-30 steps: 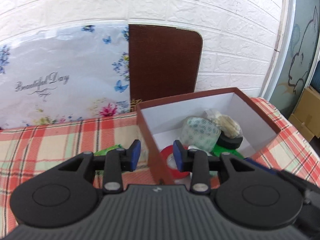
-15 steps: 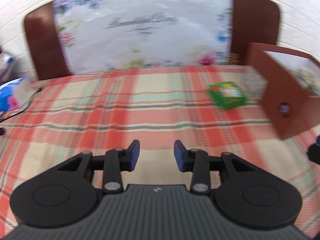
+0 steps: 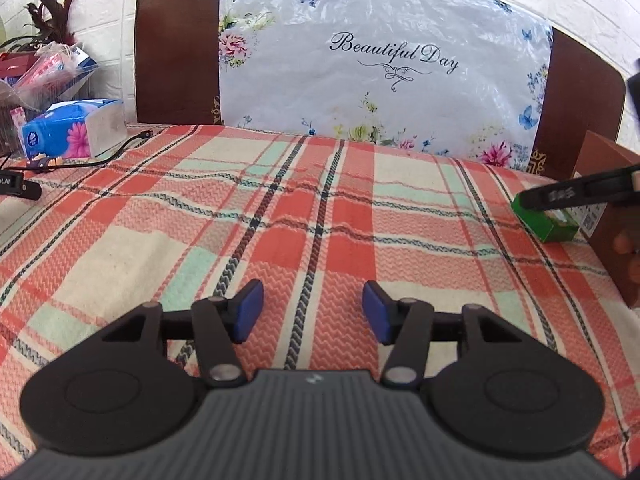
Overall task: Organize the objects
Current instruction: 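Grasp the green card box with the right gripper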
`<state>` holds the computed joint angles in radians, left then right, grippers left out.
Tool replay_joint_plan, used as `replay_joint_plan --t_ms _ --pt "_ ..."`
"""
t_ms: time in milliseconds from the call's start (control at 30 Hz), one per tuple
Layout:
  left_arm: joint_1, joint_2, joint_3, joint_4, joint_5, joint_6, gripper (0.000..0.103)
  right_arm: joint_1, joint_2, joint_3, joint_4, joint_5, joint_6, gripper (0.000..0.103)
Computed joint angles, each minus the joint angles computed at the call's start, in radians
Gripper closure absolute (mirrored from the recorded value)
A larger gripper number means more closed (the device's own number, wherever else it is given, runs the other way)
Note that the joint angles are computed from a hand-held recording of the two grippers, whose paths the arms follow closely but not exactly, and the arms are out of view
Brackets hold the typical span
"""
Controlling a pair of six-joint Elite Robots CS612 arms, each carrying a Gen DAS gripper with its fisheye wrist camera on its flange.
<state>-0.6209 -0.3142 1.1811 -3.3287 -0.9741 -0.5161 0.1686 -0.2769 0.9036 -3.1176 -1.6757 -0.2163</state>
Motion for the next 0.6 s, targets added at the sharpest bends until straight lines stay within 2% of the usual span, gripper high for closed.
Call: replay_joint_plan --t_ms 100,167,233,267,333,433,467,500,567,600 --pt "0.003 0.003 0.003 -0.021 -0.011 -0.006 0.047 0.005 0.035 -0.081 0.126 -0.033 -0.02 0.034" --pt "0.004 0.003 0.004 -0.03 -0.017 -0.013 0.046 0.003 0.035 -0.085 0.139 -0.026 0.007 0.035" --pt "0.005 0.004 0.003 -0.032 -0.022 -0.015 0.046 -0.002 0.019 -0.061 0.147 0.003 0.031 0.043" --pt "0.006 0.004 0.003 -0.033 -0.023 -0.014 0.046 -0.005 0.003 -0.035 0.144 0.029 0.023 0.052" --pt "0.006 0.003 0.004 -0.033 -0.024 -0.017 0.046 -0.003 -0.033 0.048 0.092 0.046 -0.019 0.056" --pt "0.009 0.002 0.006 -0.04 -0.044 -0.01 0.043 0.002 -0.104 0.236 -0.054 0.078 -0.139 0.062" --pt "0.01 0.002 0.007 -0.043 -0.055 -0.002 0.04 -0.005 -0.138 0.31 -0.074 0.13 -0.144 0.086" --pt "0.011 0.001 0.007 -0.041 -0.065 0.008 0.037 -0.009 -0.166 0.378 -0.112 0.162 -0.137 0.089" --pt "0.009 -0.006 0.005 -0.006 -0.077 0.038 0.034 -0.012 -0.209 0.501 -0.217 0.169 -0.156 0.087" --pt "0.008 -0.011 0.003 0.018 -0.086 0.048 0.034 -0.019 -0.228 0.548 -0.254 0.191 -0.148 0.079"
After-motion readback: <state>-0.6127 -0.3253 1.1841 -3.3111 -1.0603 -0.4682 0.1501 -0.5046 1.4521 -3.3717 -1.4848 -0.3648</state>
